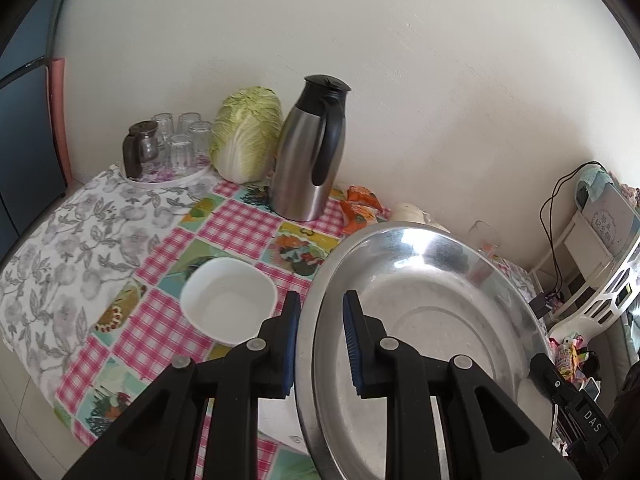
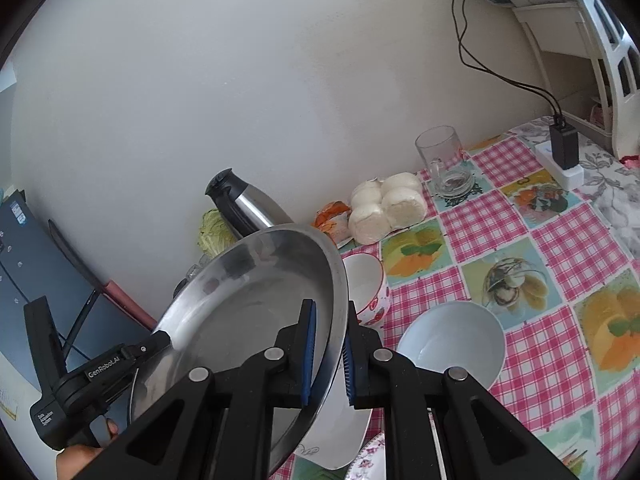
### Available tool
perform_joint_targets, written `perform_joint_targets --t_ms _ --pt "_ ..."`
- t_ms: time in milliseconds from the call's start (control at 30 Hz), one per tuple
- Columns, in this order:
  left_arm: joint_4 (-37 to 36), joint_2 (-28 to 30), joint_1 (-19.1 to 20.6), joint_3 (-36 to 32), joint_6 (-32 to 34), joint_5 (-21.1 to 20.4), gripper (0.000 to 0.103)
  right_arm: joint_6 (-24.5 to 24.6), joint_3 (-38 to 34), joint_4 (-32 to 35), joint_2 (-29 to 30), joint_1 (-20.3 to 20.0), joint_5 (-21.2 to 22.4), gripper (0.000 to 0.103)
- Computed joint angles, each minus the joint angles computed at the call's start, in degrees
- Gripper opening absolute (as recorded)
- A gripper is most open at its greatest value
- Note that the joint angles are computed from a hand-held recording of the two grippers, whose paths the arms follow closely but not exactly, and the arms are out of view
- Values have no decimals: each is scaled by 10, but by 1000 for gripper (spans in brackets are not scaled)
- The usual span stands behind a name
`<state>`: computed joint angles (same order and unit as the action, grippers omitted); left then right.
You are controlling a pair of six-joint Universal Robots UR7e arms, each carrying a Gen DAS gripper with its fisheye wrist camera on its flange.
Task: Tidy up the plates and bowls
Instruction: 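Lift the steel basin with both grippers and carry it across the table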
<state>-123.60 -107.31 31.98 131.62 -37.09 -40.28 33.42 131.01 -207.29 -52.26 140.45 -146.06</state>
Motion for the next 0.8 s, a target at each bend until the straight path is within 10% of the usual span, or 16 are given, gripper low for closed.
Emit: perform_joint_targets --t_ms 800 --pt "-76 39 97 31 1 -77 22 57 15 102 1 -55 21 16"
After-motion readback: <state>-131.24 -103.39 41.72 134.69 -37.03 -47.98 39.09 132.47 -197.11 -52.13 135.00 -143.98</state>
